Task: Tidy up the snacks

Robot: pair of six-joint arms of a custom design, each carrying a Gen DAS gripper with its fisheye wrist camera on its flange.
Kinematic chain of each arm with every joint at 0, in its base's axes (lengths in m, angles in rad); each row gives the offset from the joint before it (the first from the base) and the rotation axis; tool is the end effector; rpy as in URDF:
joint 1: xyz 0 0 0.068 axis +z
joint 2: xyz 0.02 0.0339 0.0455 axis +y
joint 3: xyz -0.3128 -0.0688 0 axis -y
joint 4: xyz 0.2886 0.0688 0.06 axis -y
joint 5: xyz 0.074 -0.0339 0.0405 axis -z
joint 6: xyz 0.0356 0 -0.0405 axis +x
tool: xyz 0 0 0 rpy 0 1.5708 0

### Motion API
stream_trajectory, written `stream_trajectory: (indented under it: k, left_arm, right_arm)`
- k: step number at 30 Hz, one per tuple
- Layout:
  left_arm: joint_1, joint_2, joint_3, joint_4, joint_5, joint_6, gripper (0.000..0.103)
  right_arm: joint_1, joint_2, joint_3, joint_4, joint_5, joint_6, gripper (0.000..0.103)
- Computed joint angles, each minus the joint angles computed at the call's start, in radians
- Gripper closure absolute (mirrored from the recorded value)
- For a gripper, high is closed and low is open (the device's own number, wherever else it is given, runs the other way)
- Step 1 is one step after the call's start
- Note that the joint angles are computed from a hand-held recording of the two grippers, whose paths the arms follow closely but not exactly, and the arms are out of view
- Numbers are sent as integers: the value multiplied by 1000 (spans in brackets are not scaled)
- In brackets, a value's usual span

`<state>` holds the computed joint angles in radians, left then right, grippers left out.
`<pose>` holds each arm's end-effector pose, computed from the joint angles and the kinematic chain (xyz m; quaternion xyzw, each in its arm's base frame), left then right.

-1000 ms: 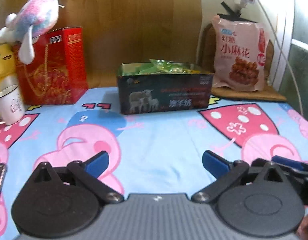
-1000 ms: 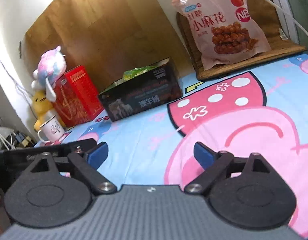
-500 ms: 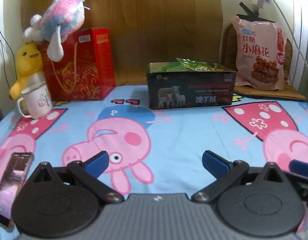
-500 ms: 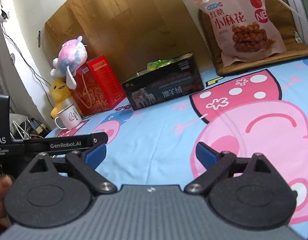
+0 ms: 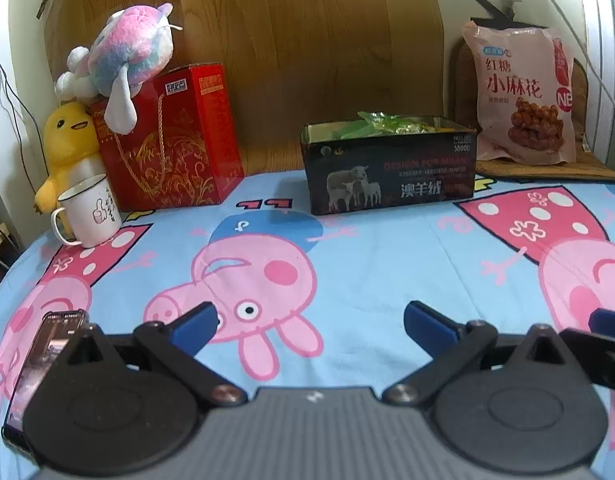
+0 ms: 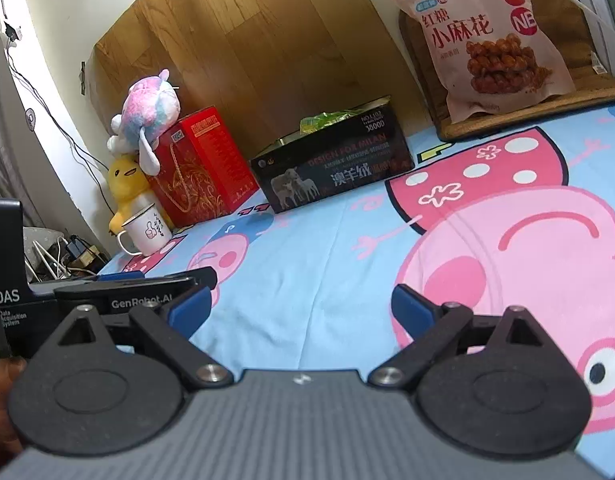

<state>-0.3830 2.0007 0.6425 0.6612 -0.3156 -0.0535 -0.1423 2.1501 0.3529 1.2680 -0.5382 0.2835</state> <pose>0.3312 -0.1215 0.0592 0.0812 0.8936 0.0485 0.4388 0.2750 -0.0210 0.0278 0.0474 0.8453 0.2639 0.4622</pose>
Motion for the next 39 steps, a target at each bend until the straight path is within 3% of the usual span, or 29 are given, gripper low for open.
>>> stream_trajectory:
  k: [11, 39]
  left_arm:
    - [10, 28, 51, -124, 2, -31, 0]
    - [12, 44, 63, -133, -52, -36, 0]
  right_arm:
    - [3, 12, 10, -17, 1, 10, 5]
    - [5, 21, 16, -25, 0, 13, 4]
